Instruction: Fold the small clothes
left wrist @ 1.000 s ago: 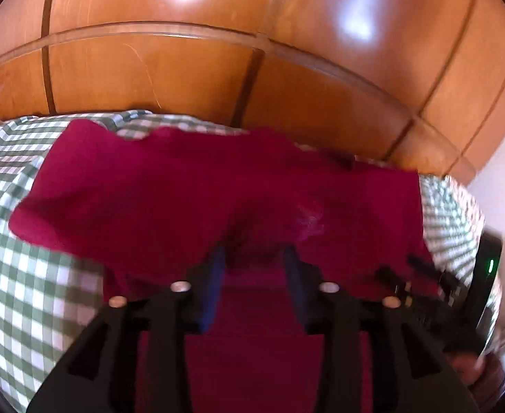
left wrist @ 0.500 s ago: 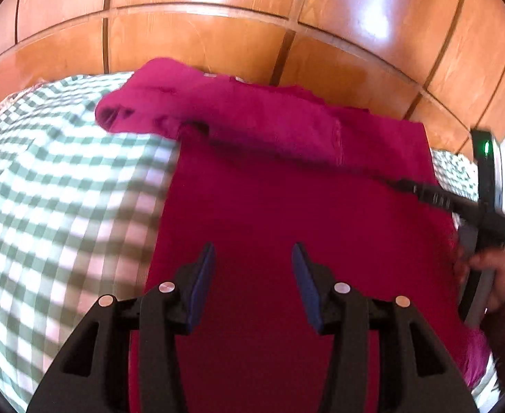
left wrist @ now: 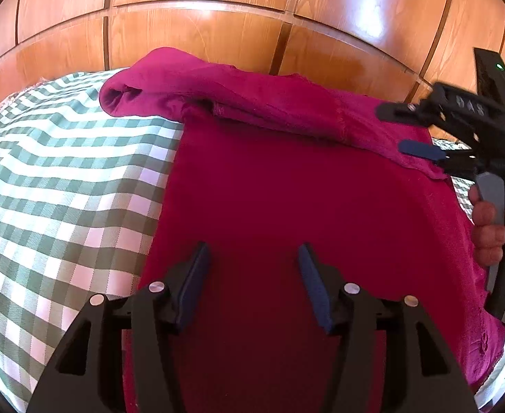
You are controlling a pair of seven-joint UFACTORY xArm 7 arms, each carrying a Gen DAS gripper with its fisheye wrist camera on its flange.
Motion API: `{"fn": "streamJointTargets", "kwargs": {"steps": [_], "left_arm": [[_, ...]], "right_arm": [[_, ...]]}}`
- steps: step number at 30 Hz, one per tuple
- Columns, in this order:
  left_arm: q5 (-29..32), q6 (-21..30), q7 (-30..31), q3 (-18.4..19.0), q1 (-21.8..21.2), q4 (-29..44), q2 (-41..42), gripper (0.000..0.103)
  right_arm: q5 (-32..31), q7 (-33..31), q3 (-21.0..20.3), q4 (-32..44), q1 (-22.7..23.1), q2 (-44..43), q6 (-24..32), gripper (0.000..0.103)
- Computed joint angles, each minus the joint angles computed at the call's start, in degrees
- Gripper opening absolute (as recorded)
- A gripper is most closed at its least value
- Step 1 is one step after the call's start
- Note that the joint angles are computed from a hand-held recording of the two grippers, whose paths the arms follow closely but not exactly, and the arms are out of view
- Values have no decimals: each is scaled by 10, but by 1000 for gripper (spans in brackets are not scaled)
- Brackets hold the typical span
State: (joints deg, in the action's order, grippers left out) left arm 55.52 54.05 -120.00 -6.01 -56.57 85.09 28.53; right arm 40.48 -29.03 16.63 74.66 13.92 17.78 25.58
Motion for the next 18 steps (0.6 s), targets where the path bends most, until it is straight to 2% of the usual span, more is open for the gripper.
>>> {"fn": "streamJointTargets", "kwargs": {"steps": [4, 6, 7, 8, 10, 12, 15, 18], "left_arm": [[5, -4, -5, 1, -1, -1, 2, 58], [1, 1, 4, 0, -2, 7, 8, 60], [-2, 6, 10, 0, -3, 12, 11, 60], [-3, 7, 13, 1, -4, 15, 13, 60], [-1, 6, 10, 3, -6, 15, 13, 60], [4, -1, 1, 5, -8, 8, 9, 61], [8, -3, -1, 5, -8, 7, 9, 62], [8, -2, -2, 5, -8, 7, 9, 62]], "right_arm": [[19, 9, 13, 35, 9, 36, 19, 70], [-1, 33, 12, 63, 24, 64, 21, 62], [-20, 49, 8, 76, 35, 76, 20, 53], [-51, 72, -2, 89, 50, 89, 18, 35], [-124, 118, -26, 99, 81, 96, 7, 11], [-149, 119, -15, 84, 79, 79, -20, 8], [-162, 86, 11, 56, 66, 40, -69, 8], [-150, 36, 35, 36, 44, 0, -105, 8]]}}
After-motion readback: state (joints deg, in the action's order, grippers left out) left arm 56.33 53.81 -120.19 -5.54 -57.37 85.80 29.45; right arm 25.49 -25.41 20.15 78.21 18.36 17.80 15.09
